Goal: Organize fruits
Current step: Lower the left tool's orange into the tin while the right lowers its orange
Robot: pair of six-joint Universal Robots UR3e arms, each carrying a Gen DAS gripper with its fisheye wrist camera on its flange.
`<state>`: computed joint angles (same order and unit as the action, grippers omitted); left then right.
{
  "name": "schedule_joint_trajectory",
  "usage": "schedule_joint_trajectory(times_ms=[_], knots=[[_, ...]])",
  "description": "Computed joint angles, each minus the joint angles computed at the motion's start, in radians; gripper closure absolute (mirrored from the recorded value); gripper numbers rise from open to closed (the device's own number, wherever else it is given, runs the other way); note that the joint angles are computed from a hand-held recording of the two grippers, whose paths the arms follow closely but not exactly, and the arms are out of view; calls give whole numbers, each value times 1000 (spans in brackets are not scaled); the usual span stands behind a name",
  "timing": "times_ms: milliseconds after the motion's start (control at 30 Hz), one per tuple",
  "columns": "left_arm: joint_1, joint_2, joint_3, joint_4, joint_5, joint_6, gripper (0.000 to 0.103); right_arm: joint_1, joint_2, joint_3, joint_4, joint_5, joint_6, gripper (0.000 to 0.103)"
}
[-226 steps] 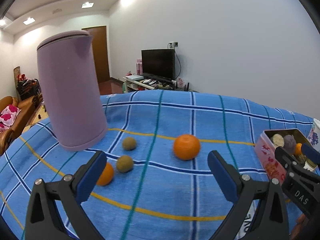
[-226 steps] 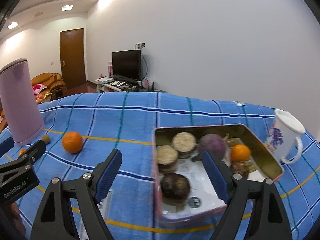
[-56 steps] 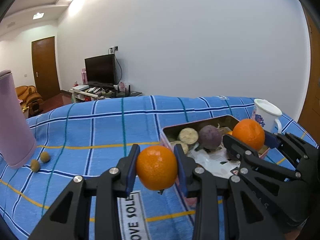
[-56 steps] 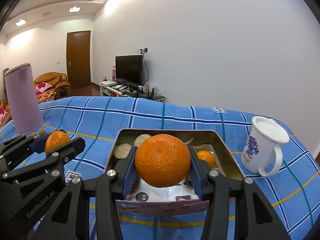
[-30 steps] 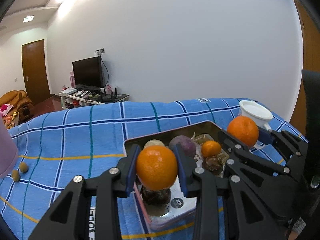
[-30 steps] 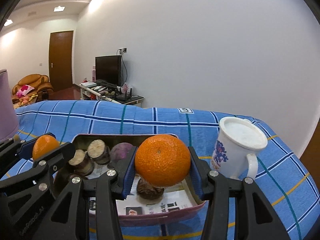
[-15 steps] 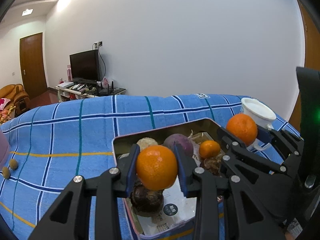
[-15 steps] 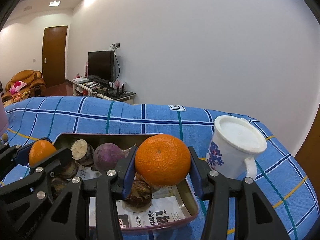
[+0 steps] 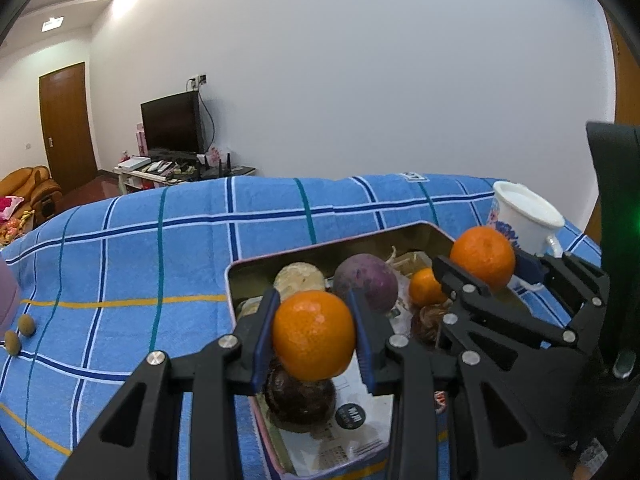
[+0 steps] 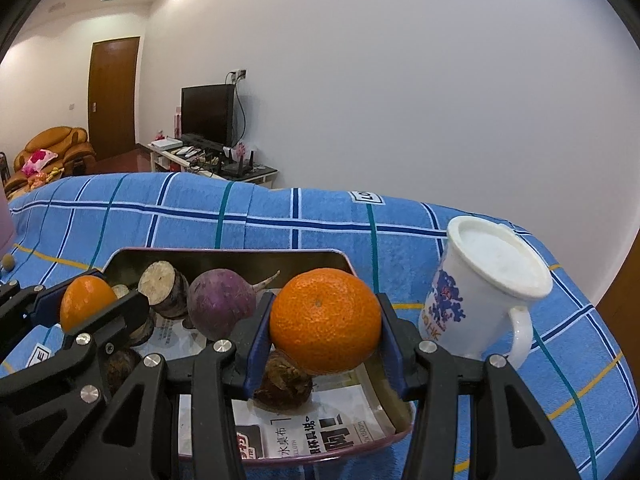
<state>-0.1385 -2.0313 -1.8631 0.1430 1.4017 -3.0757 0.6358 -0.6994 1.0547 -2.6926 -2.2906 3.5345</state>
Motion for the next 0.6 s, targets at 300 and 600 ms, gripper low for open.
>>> schedule_joint_trajectory(times_ms=[300,600], knots=[[-2,-5,15,-44,37,-10,66,-30,0,-17,47,110,-30,53],[4,-2,20,-58,38,-19,66,-53,-22,30,2,197,-52,52]])
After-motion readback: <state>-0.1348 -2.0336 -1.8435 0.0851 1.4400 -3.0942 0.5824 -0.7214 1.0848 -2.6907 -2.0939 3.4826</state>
